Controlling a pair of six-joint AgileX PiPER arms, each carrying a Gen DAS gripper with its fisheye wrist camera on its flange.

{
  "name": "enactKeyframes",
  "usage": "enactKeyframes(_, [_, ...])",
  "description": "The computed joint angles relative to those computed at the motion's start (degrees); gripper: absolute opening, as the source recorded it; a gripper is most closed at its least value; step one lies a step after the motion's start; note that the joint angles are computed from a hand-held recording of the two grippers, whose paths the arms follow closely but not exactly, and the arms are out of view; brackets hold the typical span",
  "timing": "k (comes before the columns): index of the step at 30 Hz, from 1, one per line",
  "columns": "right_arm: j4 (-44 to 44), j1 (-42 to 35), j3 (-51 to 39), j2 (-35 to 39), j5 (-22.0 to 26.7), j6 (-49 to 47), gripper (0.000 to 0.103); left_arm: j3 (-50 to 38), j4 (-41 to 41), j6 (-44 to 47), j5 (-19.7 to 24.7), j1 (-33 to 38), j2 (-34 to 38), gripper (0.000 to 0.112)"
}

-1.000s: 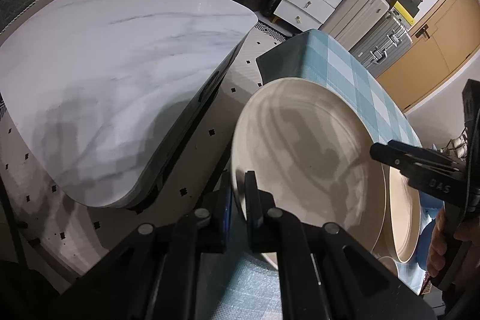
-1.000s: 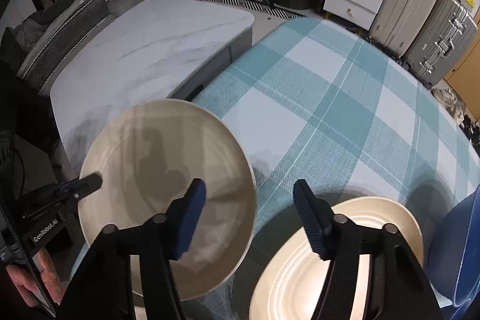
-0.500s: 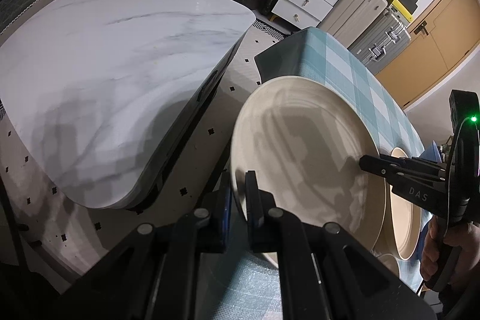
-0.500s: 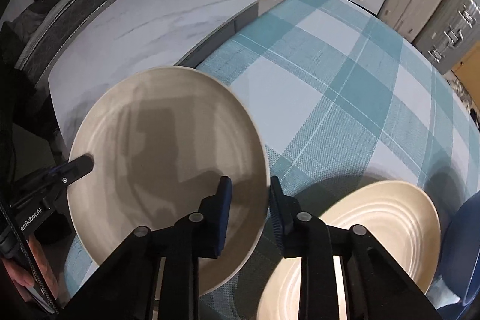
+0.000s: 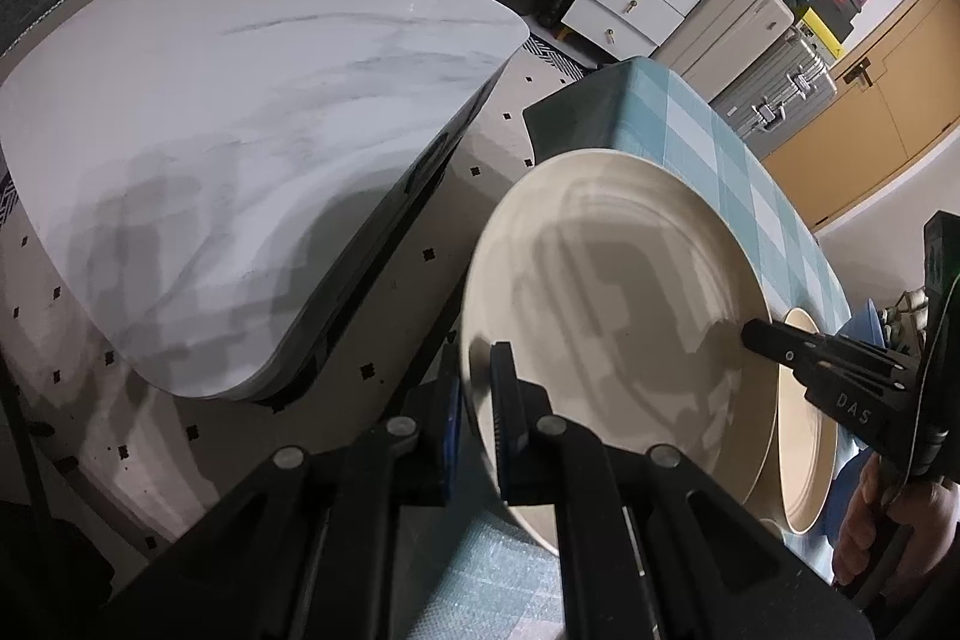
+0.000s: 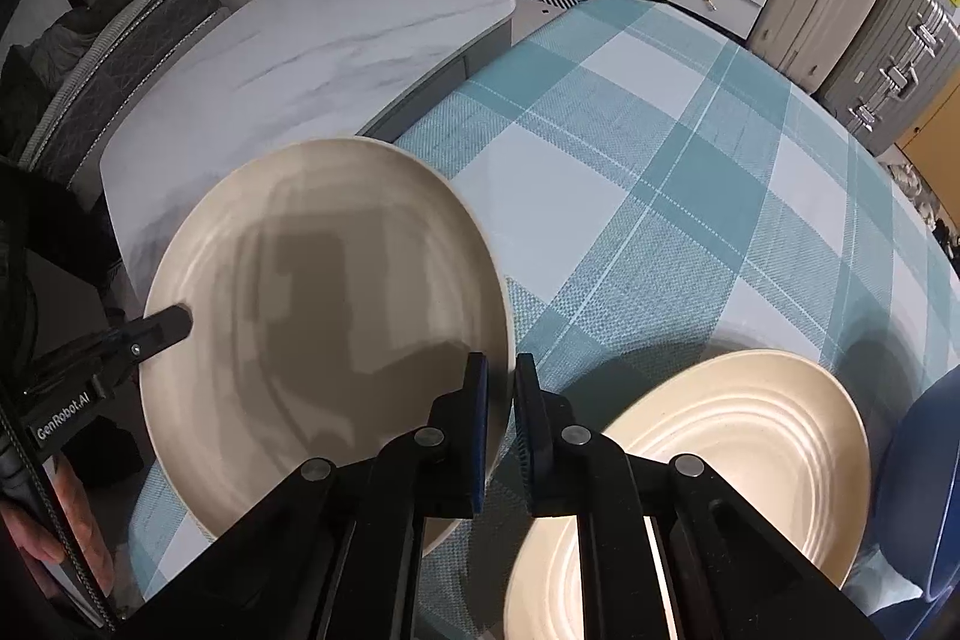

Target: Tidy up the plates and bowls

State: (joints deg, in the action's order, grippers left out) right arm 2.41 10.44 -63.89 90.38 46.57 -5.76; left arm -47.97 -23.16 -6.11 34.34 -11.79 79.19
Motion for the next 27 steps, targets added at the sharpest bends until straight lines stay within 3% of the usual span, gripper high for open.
enactKeyframes(14, [3.0,-1.6,-0.9,-1.0,1.4,-2.0,0.008,-3.2,3.3,-3.7,2.3,-0.6,-0.4,0.006])
enactKeyframes(27, [6.1,-5.0,-0.9,-7.4,6.4,-3.9,0.008,-9.4,12.6,-13.3,10.0,-6.2,-4.3,0.006])
